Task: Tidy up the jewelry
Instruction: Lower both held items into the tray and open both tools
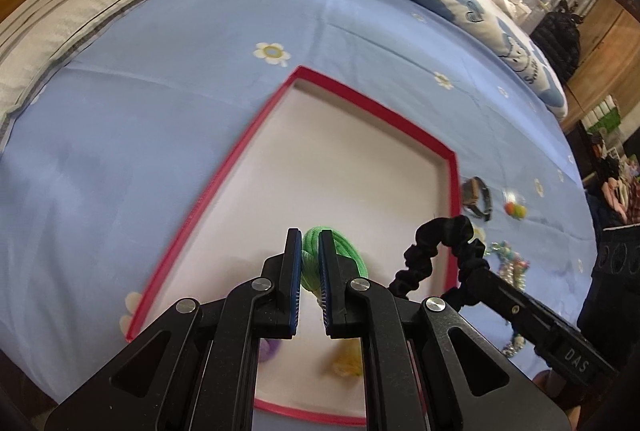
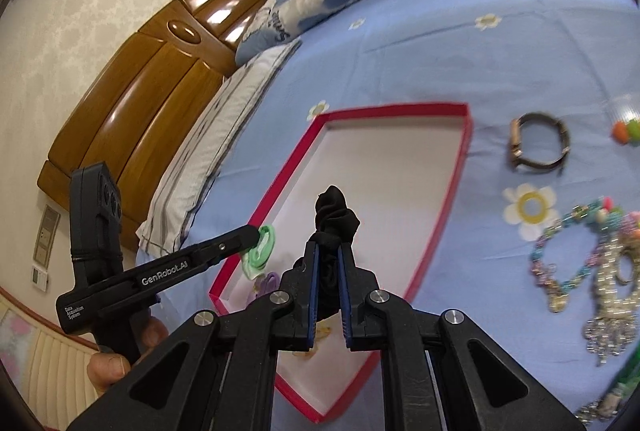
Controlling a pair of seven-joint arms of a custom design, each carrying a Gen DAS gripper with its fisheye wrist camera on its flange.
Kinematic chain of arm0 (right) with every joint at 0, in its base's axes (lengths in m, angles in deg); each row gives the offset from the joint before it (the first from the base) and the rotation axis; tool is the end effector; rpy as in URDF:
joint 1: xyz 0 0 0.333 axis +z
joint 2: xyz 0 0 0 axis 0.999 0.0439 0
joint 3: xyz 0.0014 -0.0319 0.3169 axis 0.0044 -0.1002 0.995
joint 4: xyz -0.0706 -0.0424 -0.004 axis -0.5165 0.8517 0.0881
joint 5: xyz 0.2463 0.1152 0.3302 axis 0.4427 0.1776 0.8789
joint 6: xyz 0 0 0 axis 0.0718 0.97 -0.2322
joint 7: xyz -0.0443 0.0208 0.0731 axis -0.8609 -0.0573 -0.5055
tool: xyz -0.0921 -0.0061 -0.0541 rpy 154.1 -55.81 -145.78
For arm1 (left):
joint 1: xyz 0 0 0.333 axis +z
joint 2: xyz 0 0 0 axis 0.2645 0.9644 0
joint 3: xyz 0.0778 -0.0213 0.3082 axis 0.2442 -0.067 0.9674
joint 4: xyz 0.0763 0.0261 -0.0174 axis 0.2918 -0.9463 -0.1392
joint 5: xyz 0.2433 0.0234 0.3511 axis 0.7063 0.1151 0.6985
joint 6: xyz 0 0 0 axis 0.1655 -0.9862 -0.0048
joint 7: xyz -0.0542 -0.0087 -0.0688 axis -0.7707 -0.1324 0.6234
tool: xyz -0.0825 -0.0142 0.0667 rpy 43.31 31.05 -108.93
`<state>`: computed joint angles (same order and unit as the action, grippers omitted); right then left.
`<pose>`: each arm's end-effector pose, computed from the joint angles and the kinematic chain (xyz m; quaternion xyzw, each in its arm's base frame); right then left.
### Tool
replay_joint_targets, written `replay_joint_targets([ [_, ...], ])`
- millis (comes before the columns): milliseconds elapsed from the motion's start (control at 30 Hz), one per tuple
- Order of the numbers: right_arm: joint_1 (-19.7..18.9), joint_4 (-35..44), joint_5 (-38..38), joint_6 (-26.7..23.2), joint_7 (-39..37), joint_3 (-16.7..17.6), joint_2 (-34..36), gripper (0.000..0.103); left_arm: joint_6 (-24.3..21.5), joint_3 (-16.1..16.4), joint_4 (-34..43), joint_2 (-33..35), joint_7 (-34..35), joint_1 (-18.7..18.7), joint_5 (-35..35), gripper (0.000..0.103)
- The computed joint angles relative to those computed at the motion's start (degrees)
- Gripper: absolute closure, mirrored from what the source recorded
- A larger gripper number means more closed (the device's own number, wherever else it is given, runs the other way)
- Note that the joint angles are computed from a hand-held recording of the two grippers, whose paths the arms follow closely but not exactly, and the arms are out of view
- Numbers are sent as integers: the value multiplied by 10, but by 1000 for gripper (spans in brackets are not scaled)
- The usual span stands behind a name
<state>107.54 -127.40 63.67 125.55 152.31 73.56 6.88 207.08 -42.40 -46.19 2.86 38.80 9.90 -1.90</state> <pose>0.6173 0.3514 0.5623 -0.5274 0.7247 0.0658 0.4384 0.7070 -0.1733 0.5960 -0.6398 0.7195 -0.2669 0.0418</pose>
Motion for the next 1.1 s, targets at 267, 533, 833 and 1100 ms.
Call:
replay_joint_targets([
  [267,-1,36,-7,-36,1,4,37,93,-5,5,13,23,-13,-1,17,96],
  [533,0,49,-21,-71,1,2,50,89,-19,6,17,36,-14,-8,39,96],
  [833,-3,45,-16,-76,-6,3,45,68,-27,6,20,36,-12,-10,46,91],
  [1100,1,33,-23,-64,5,-3,30,62,-29,6,15,26,-16,-6,38,72],
])
